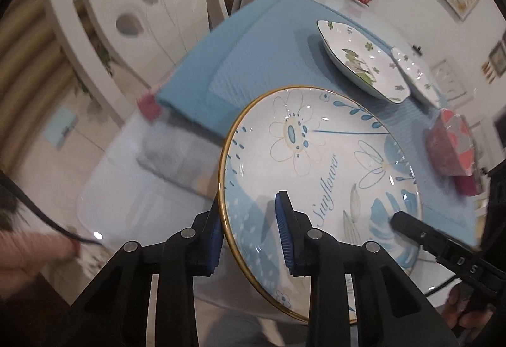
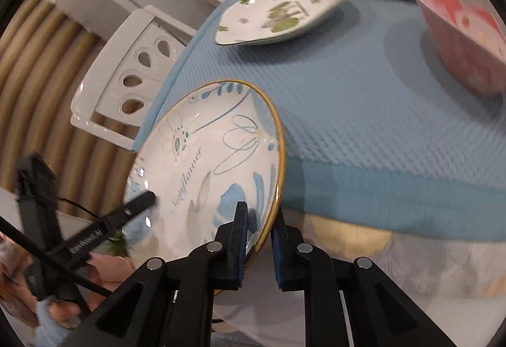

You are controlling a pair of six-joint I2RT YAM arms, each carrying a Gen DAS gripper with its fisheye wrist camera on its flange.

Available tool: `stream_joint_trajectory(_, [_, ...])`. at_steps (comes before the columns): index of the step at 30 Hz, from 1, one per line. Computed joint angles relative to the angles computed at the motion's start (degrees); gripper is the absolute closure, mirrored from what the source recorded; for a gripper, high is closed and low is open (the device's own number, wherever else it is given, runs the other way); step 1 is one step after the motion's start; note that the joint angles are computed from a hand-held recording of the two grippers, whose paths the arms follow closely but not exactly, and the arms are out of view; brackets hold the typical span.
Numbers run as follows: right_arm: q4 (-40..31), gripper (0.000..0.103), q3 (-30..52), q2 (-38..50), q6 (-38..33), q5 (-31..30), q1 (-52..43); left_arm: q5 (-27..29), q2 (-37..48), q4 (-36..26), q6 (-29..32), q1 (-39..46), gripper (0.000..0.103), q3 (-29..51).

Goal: Organize plates and bowls

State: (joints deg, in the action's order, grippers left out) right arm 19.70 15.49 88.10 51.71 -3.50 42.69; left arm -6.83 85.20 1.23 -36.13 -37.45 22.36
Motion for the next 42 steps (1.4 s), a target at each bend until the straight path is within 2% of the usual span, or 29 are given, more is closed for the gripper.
stream_joint_trajectory(6, [0.01, 0.088, 5.06, 5.24, -3.23, 0.94, -0.2, 3.54, 1.41, 0.71, 4.18, 7.76, 0.076, 1.57])
stream_joint_trajectory(10, [1.45, 0.088, 8.04, 9.77, -4.31, -2.55, -2.85, 7.25, 3.72, -0.92, 6.78, 12.29, 0.075, 2.69])
stream_joint_trajectory(13, [1.26, 0.087, 7.92, 10.76, -3.95, -5.89, -4.79, 5.4, 1.26, -1.14, 6.71, 14.89, 0.067, 0.89])
stream_joint_trajectory(14, [0.25, 0.077, 7.28, 9.39, -3.61, -4.83, -4.48, 5.61, -0.01, -1.24, 7.06, 16.61, 0.062, 0.15])
stream_joint_trajectory(15, [-1.91, 0.063, 6.42, 7.04, -3.12, -3.12, -4.09, 8.39, -1.74, -0.92, 7.88, 19.57, 0.061, -0.83])
stream_joint_trajectory(17, [-7.87, 0.05, 5.22, 1.57, -0.64, 0.89, -2.94, 11.77, -4.53, -2.74, 7.89, 23.84, 0.055, -1.19])
stream_joint_trajectory(18, [-10.57, 0.05, 4.49, -1.53, 0.98, 2.04, -2.85, 13.96, -6.49, -3.88, 7.77, 26.38, 0.052, -1.15])
stream_joint_trajectory(21, [-14.7, 0.05, -0.39, -15.95, 5.43, 0.05, -7.21, 17.81, -12.09, -6.3, 7.01, 29.9, 0.048, -0.1])
stream_joint_trajectory(22, [-17.65, 0.05, -1.44, -22.31, 6.38, 0.35, -9.08, 17.81, -13.51, -7.71, 7.46, 29.8, 0.048, 0.94])
stream_joint_trajectory(24, [-28.11, 0.05, -0.14, -35.5, 6.83, 3.23, -12.23, 16.05, -16.87, -11.5, 9.09, 27.71, 0.048, 4.03])
stream_joint_trajectory(25, [-31.3, 0.049, 0.85, -39.19, 6.54, 4.65, -12.78, 15.18, -18.0, -12.93, 9.88, 26.61, 0.047, 5.28])
stream_joint_trajectory(27, [-39.14, 0.046, 5.34, -46.08, 4.95, 11.9, -11.28, 13.36, -19.78, -15.81, 12.05, 23.83, 0.042, 8.22])
stream_joint_trajectory(28, [-42.73, 0.044, 8.17, -48.04, 3.95, 17.99, -8.77, 12.16, -19.89, -16.88, 13.11, 21.77, 0.042, 9.91])
stream_joint_trajectory(30, [-48.52, 0.026, 12.8, -50.19, 2.77, 30.73, -2.33, 11.1, -18.24, -17.85, 15.19, 19.36, 0.042, 12.92])
stream_joint_trajectory(33, [-52.82, 0.012, 15.9, -51.83, 2.3, 52.63, 11.34, 10.25, -14.17, -17.95, 16.53, 15.03, 0.042, 17.26])
stream_joint_trajectory(34, [-52.59, 0.01, 15.59, -52.79, 1.26, 58.18, 14.95, 10.53, -13.2, -17.96, 16.95, 14.22, 0.042, 18.49])
stream_joint_trajectory(35, [-53.17, 0.009, 15.93, -53.17, 1.31, 59.97, 15.68, 10.62, -11.91, -17.46, 17.18, 12.89, 0.042, 19.93])
stream_joint_trajectory(36, [-53.68, 0.009, 16.15, -53.19, 1.81, 60.35, 15.94, 10.19, -10.15, -16.52, 17.37, 10.99, 0.042, 21.82])
stream_joint_trajectory(37, [-53.76, 0.009, 15.99, -53.63, 2.19, 58.23, 14.7, 9.9, -8.87, -16.01, 17.49, 9.79, 0.042, 23.28])
stream_joint_trajectory(40, [-51.13, 0.009, 14.28, -54.76, 2.9, 47.14, 7.03, 10.94, -4.25, -15.14, 19.36, 7.51, 0.042, 28.14])
stream_joint_trajectory(42, [-49.82, 0.009, 12.41, -55.39, 4.15, 42.61, 3.9, 12.97, 1.23, -15.03, 22.73, 7.35, 0.042, 33.14])
